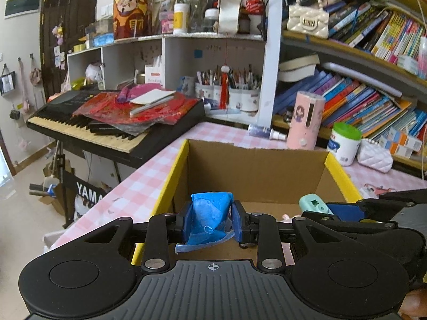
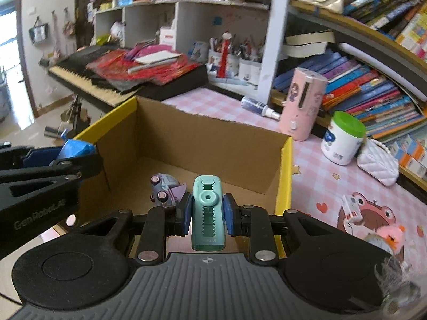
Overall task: Organize objects
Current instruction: 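Lower both tools into the box and open them to release the items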
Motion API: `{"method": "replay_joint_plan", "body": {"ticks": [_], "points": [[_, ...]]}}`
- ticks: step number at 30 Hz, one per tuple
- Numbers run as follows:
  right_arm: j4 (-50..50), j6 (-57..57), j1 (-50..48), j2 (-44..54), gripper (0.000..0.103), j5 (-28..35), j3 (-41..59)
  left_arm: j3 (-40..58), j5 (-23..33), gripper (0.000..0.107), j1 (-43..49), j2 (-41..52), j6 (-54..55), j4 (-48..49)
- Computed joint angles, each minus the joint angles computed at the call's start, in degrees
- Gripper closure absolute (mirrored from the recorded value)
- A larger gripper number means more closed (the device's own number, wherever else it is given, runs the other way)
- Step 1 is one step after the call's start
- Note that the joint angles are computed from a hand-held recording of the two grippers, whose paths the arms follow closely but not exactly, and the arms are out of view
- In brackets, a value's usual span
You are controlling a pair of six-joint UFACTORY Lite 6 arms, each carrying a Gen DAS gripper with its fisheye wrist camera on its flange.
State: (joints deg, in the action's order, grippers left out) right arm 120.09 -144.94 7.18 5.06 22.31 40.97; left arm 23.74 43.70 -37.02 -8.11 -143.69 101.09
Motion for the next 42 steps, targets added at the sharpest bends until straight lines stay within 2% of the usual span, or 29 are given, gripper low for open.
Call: {"method": "replay_joint_plan", "body": {"ticks": [12, 24, 27, 36, 39, 41, 42], "points": [[-13.69, 8.15, 2.86, 11.21, 0.08, -3.96, 10.68, 6.6, -4.81, 0.079, 5.32, 9.73, 0.8, 2.39], [-43.49, 36.73, 3.17, 17.88, 0.079, -3.18, 20.9, 8.73, -8.87, 0.078, 8.91, 13.35, -2.84, 5.63], [-46.17, 39.54, 3.32, 17.9, 0.079, -3.21, 21.09, 8.92, -9.79, 0.078, 9.45, 13.58, -3.87, 6.3], [-43.18, 36.79, 2.28, 17.29, 0.078, -1.61, 20.12, 8.48, -8.76, 0.074, 7.92, 12.28, -3.93, 3.31], [-37.89, 33.07, 1.05, 16.32, 0.078, -0.4, 18.92, 6.84, -7.68, 0.067, 6.91, 9.47, -5.28, 3.34], [-34.19, 30.56, 0.39, 14.98, 0.077, -0.31, 17.58, 5.99, -5.99, 0.053, 5.57, 7.7, -4.41, 1.07], [-32.63, 29.67, -0.27, 14.03, 0.072, 0.3, 16.84, 5.36, -4.48, 0.05, 4.54, 6.69, -4.34, -0.14]]}}
